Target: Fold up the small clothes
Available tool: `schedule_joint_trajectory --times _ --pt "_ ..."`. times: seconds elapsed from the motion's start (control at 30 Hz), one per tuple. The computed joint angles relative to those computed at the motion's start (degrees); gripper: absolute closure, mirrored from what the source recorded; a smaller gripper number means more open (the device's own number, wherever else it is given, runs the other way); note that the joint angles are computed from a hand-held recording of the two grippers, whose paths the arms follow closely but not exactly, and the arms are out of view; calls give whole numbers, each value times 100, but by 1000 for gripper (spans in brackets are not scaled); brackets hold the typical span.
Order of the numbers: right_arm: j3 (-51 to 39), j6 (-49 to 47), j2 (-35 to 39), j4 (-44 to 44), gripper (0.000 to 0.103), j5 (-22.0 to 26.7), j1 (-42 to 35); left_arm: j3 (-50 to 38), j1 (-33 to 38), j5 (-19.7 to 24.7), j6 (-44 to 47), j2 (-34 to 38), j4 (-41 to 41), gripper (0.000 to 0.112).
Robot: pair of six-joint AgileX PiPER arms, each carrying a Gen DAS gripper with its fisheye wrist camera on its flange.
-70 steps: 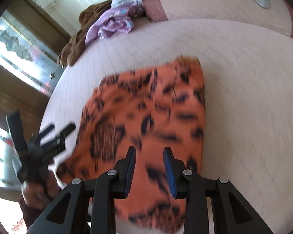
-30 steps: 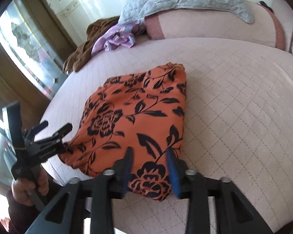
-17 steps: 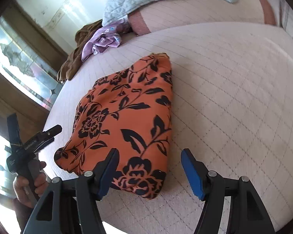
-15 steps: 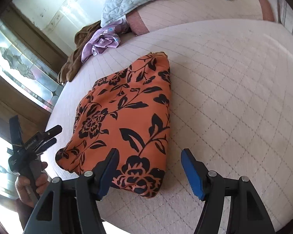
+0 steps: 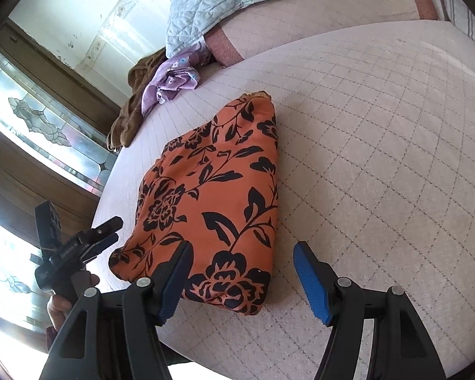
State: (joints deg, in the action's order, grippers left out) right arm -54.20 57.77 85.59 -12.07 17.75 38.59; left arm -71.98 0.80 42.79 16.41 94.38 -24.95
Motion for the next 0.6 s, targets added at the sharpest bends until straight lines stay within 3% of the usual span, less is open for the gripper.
schedule_joint_trajectory --times 0.43,0.6 --pt "-327 -189 423 143 33 -2 36 15 -270 -186 -342 33 758 10" --pt "-387 -134 540 106 33 -6 60 -111 -178 93 20 131 346 9"
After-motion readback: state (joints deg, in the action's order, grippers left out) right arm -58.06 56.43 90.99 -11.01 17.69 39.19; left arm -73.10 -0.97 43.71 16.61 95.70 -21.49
